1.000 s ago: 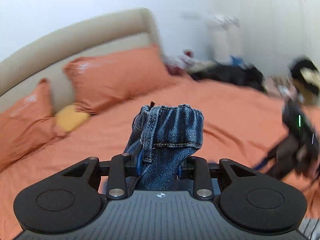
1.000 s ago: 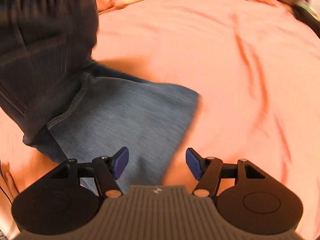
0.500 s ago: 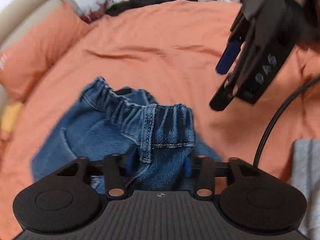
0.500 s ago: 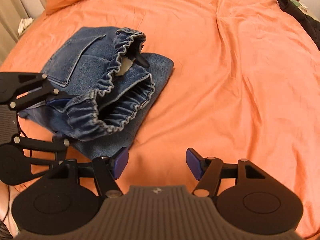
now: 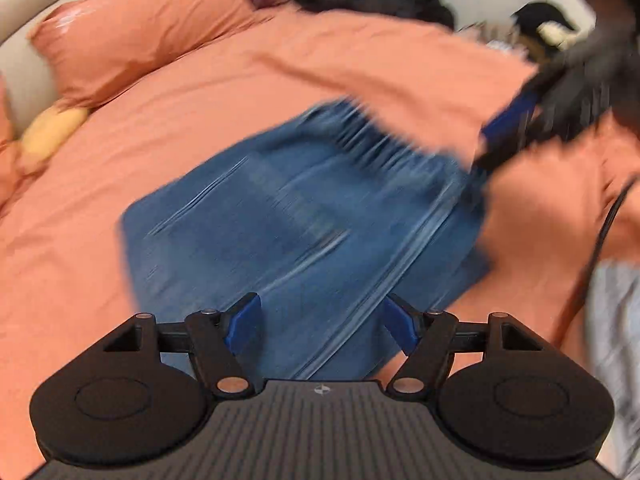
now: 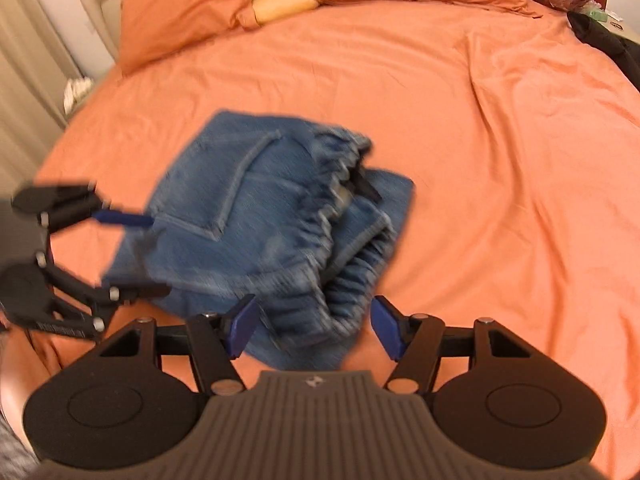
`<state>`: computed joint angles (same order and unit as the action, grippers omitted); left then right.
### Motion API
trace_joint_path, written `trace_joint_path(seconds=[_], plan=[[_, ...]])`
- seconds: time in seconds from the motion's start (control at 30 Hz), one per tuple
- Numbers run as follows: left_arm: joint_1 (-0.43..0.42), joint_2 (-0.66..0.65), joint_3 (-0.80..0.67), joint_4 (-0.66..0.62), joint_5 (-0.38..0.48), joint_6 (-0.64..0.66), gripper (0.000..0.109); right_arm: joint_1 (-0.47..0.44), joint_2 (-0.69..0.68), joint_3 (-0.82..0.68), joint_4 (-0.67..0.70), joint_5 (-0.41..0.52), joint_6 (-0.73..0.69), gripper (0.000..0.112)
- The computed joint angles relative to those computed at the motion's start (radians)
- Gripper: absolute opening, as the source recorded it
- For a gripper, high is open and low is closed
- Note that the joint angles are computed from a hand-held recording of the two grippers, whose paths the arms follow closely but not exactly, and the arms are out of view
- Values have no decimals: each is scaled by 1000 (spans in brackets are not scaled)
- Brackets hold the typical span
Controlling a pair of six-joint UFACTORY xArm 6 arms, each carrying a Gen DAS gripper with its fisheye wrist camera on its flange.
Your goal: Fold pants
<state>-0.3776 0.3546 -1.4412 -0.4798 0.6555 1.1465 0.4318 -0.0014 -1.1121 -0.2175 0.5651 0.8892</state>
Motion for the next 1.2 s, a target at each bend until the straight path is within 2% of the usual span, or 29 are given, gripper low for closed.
trace_joint_path(seconds=[0.1, 0.23, 0.33, 0.37, 0.4, 0.43, 0.47, 0.5, 0.6, 0.73, 0.8, 1.03, 1.13, 1.2], plan=[[42, -6, 64, 64, -77, 5, 83, -14, 70, -66, 12, 1, 45, 59], [97, 20, 100, 154, -121, -54, 82, -44, 145, -108, 70, -14, 94, 58], [119, 38, 116, 190, -166, -100, 59, -56, 158, -104, 126, -34, 121, 54], [123, 47, 112, 194, -173, -121, 50, -58, 155, -90, 169, -62, 115, 45], [129, 56, 91, 158, -141, -113, 40, -57, 151, -74, 212, -100, 110, 27], [131, 58, 85, 139, -135, -114, 37, -55, 151, -78, 214, -102, 122, 25], [132, 56, 87, 133, -142, -113, 32, -50, 146, -95, 173, -79, 131, 14], [137, 48, 89, 122, -137, -98, 29, -42, 140, -112, 120, -63, 136, 7], [153, 51, 70, 77, -103, -74, 25, -7, 103, -138, 51, -31, 127, 4], [161, 63, 62, 57, -93, -71, 24, 57, 105, -195, -54, 144, 102, 3], [163, 71, 60, 62, -103, -46, 23, 70, 111, -181, -45, 184, 100, 2], [154, 84, 52, 173, -91, -102, 22, 57, 158, -91, 26, 104, 143, 2], [153, 109, -24, 239, -2, -154, 24, 42, 178, -89, 46, 82, 139, 4], [157, 107, -60, 260, 60, -159, 34, 33, 170, -90, 56, 72, 138, 7]])
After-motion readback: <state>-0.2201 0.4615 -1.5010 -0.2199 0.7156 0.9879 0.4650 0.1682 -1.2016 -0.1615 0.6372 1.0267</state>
